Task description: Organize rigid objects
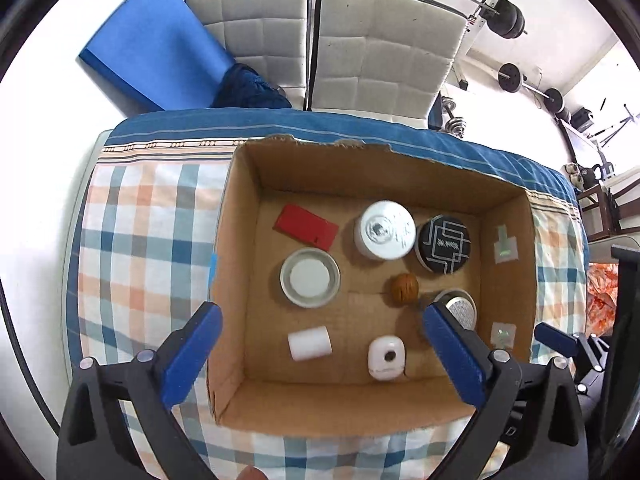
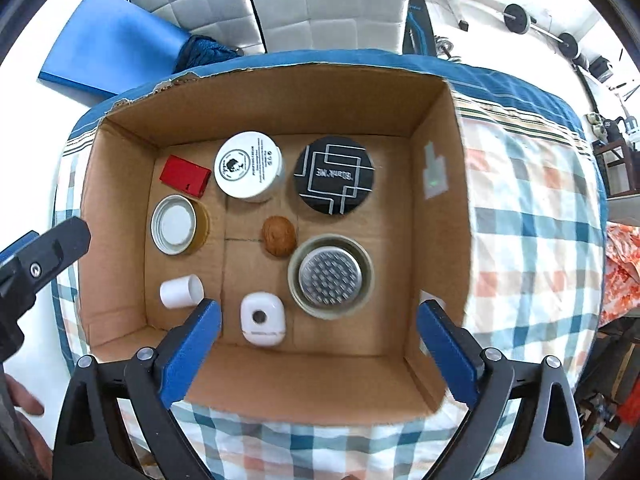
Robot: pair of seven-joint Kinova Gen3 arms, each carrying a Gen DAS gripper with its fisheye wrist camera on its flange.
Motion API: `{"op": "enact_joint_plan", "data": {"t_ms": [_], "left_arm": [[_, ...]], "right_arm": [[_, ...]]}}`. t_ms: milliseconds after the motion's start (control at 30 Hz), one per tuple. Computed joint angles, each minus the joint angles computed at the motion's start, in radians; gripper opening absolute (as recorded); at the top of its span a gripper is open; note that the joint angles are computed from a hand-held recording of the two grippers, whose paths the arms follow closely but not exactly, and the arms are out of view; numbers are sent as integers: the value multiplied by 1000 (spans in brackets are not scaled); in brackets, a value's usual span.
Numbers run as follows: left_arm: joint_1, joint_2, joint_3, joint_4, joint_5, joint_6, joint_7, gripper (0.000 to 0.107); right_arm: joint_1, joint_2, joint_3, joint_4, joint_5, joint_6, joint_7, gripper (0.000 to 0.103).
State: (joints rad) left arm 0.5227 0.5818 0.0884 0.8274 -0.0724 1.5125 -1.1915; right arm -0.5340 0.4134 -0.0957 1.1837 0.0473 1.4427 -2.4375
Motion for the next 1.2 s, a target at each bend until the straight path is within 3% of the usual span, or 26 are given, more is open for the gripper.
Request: {"op": "enact_joint_plan", "data": {"t_ms": [233, 467, 867, 1200], "left_arm": [[37, -101, 7, 82, -27, -29, 26, 103], [127, -227, 23, 78, -140, 2, 78, 103], [244, -314, 60, -56, -280, 159, 142, 103], [287, -363, 85, -66, -315, 181, 173, 103]], "right_arm": [[-29, -98, -13, 56, 29, 0, -42, 100], [-101, -244, -57, 40, 131, 79, -139, 100], [-219, -366, -193, -153, 333, 310, -281, 100], [-347, -365, -247, -281, 461, 473, -320, 100]]}}
